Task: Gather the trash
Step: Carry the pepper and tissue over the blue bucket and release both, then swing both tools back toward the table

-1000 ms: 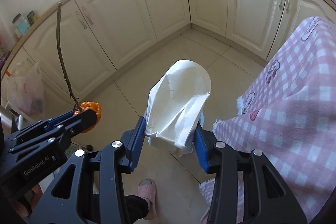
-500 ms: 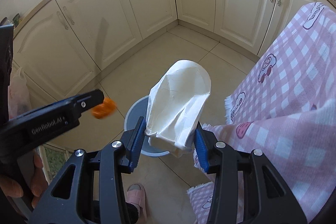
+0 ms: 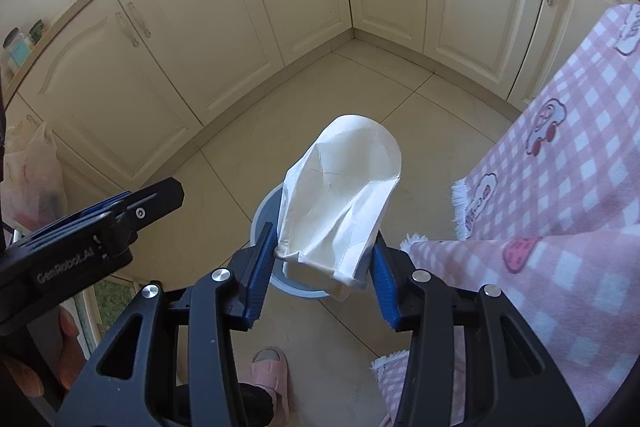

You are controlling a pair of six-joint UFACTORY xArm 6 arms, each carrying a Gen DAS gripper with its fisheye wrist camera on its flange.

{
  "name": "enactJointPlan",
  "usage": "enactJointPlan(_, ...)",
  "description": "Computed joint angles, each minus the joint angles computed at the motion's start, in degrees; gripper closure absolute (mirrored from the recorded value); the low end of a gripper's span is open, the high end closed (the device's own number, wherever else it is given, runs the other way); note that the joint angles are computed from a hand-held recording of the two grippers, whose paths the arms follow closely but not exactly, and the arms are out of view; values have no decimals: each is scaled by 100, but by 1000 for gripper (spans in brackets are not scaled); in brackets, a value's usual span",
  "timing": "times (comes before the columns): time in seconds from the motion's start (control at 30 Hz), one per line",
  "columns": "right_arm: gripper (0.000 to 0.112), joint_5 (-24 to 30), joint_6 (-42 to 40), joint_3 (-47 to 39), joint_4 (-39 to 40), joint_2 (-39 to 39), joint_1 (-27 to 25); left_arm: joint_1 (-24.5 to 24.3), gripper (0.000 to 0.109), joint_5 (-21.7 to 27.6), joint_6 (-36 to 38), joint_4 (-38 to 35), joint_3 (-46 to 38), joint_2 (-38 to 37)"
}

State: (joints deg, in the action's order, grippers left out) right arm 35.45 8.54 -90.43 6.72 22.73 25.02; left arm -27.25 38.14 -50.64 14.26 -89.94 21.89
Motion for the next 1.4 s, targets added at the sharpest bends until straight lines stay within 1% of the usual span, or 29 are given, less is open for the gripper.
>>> enactJointPlan(0.17,68,158,-184,-518,217,400,107,115,44,125,-208,291,284,-281)
enactJointPlan(0.23,67,209,-202,-749,248,567,156,185,44,142,-291,390,424,-426)
enactJointPlan(0.27,65,200,-217,-872,287,653,184,217,44,141,-337,424,474,-479)
enactJointPlan(0.33,63,79,-74,-1050,83,782,245,291,44,125,-404,475,590,-604)
enactJointPlan(0.37,59,24,4,-1186,-111,875,281,330,42,136,-443,513,635,-672)
enactJointPlan(0.4,52,51,69,-1351,-319,977,311,357,42,158,-479,550,665,-730)
enactJointPlan(0.47,45,47,216,-1493,-601,1050,333,386,41,194,-519,610,717,-842)
enactJointPlan(0.57,42,-69,439,-1386,-878,902,339,383,39,193,-589,741,815,-1029)
enactJointPlan(0.63,42,-159,485,-1215,-903,714,333,355,39,216,-654,844,864,-1138)
enactJointPlan(0.73,41,-391,662,-730,-1149,247,318,264,39,290,-704,910,871,-1284)
enactJointPlan(0.97,38,-896,1261,573,-1735,-1176,179,-184,39,554,-927,1321,647,-1606)
enactJointPlan(1.03,37,-932,1432,733,-1897,-1448,151,-362,38,645,-1007,1466,539,-1680)
enactJointPlan(1.2,36,-1092,1936,1576,-2385,-2540,-44,-956,35,940,-1195,1974,103,-1760)
enactJointPlan(1.3,34,-1132,2239,2019,-2677,-3161,-202,-1315,34,1101,-1183,2141,-301,-1633)
enactJointPlan(1.4,33,-1152,2326,2452,-2740,-3752,-425,-1687,33,1261,-1076,2222,-901,-1343)
